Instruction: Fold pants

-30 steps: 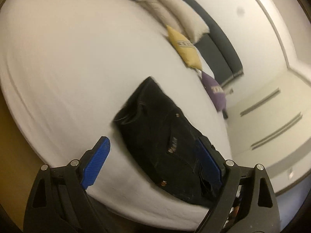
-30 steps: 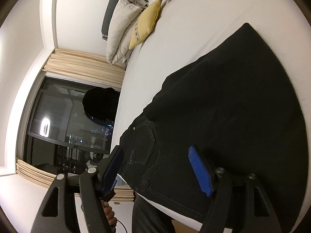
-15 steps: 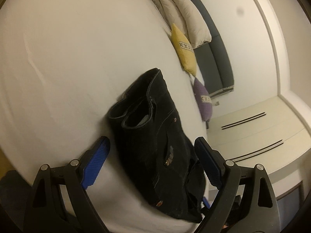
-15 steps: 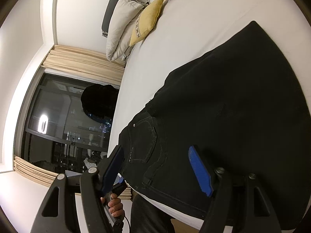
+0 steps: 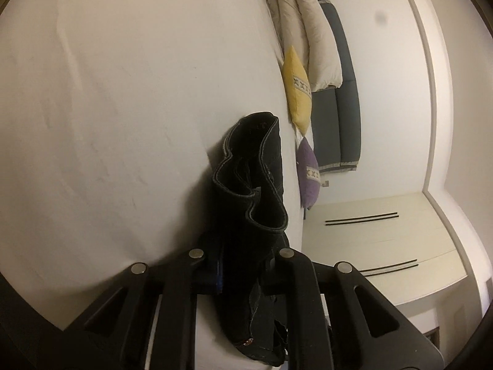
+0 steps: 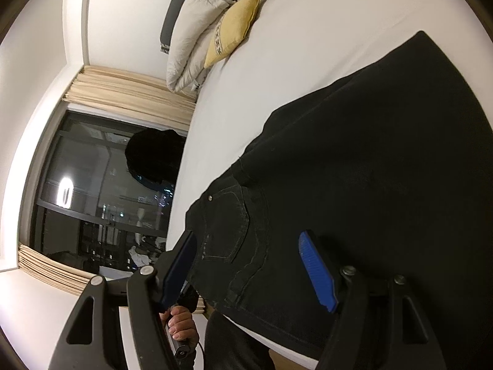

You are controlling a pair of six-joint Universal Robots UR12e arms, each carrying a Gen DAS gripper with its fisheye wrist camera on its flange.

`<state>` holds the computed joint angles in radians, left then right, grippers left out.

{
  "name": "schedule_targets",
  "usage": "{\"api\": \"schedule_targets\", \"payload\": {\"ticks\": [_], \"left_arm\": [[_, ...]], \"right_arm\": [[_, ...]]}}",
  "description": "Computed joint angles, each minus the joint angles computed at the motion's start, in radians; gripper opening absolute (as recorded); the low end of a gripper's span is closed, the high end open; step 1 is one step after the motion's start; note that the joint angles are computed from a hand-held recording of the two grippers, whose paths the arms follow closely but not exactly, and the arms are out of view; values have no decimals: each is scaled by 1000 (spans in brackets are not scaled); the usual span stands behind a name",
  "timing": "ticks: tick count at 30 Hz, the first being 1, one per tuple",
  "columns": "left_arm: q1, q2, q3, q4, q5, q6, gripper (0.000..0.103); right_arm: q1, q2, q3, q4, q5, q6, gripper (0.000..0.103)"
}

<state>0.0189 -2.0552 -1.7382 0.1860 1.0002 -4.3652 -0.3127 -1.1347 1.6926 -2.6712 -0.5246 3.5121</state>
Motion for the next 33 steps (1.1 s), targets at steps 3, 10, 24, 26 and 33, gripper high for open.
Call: {"api": "schedule_targets", "payload": {"ticks": [3,10,24,26,33], "left_arm": [[-7,0,10,-11,16,12,13],[-13,-2,35,-29,20,34,12],[0,28,7,-36,8,80,13],[1,37,1,-40,7,85,12],[1,48,3,-57,7,125,13]], "right_arm": [[12,2,-16,35,0,-29,72],[54,27,-86,122,29,-116,72],[77,98,-179,457,42,-260,42],[70,93,-162,421,84,-237,50],[54,99,-127,371,91,-184,16]]}}
